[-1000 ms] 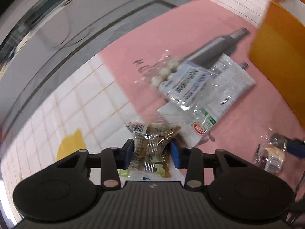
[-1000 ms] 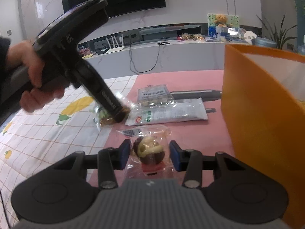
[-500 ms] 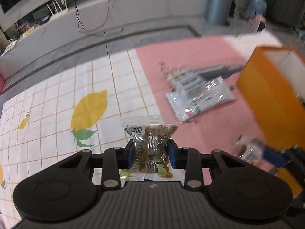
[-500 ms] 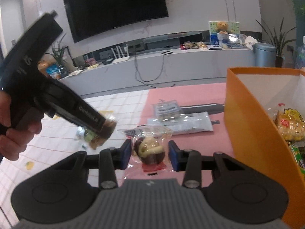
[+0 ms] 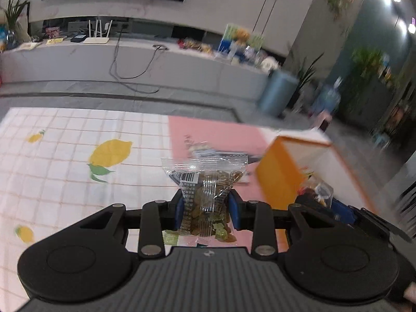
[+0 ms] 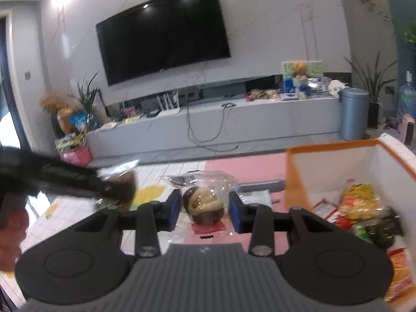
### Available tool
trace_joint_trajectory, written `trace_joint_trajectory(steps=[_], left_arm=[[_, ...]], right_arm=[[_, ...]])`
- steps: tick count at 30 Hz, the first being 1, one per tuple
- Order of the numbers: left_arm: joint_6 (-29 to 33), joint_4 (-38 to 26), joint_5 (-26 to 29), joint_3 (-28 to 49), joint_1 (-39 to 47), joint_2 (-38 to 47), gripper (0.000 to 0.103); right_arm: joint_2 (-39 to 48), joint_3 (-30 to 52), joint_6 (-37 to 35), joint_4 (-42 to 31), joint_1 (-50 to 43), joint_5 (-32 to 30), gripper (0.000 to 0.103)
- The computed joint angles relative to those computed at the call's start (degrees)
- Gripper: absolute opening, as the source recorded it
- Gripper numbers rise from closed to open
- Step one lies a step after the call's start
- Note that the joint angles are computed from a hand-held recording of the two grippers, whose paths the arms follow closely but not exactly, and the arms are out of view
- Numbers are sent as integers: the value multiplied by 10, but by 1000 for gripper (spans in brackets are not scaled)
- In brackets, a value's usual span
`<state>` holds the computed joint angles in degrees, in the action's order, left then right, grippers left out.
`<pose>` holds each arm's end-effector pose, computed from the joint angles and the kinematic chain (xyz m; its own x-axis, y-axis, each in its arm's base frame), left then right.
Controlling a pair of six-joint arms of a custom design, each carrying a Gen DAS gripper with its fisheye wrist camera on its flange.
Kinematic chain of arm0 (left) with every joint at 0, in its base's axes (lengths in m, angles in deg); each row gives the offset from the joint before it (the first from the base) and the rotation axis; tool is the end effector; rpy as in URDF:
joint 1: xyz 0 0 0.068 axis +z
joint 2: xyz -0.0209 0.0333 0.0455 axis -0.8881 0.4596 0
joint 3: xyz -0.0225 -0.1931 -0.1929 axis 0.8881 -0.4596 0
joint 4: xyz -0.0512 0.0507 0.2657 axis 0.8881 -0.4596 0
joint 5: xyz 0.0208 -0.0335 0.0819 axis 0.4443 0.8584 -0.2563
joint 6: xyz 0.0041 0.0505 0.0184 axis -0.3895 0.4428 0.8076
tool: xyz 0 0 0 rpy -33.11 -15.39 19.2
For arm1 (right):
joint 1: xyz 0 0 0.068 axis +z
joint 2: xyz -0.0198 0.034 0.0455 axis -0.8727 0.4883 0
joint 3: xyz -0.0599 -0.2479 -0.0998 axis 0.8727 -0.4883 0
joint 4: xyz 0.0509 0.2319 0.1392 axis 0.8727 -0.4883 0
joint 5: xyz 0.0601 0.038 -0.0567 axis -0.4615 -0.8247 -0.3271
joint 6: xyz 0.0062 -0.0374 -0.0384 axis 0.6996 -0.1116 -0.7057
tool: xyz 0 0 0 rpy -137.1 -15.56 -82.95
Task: Organize snacks
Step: 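Carry both packets over the orange box, then open the right tool to drop the chocolate packet while the left tool releases the nut packet into the box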
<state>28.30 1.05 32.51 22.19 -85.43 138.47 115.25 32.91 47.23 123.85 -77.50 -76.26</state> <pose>0.3144 -0.1316 0.1710 -0.6961 -0.1522 -0.7016 0.1007 0.9469 -0.3053 0.2862 -0.0649 0.1208 -0.4591 0.1003 -0.8827 -0.2568 0.9362 0.2400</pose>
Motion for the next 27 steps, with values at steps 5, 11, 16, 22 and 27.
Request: trace_joint_trajectory(steps=[5, 11, 16, 22, 27], left_arm=[[-24, 73, 0, -41, -53, -26, 38], [-73, 122, -29, -17, -118, 14, 38], [-122, 162, -30, 36, -154, 95, 38], [-149, 148, -28, 146, -174, 203, 38], [-148, 117, -28, 213, -181, 265, 38]], right_arm=[[-10, 88, -81, -152, -134, -106, 37], [126, 357, -244, -480, -221, -156, 38], [286, 560, -332, -679, -193, -92, 38], [388, 629, -299, -688, -168, -53, 38], [453, 707, -254, -735, -167, -48, 38]])
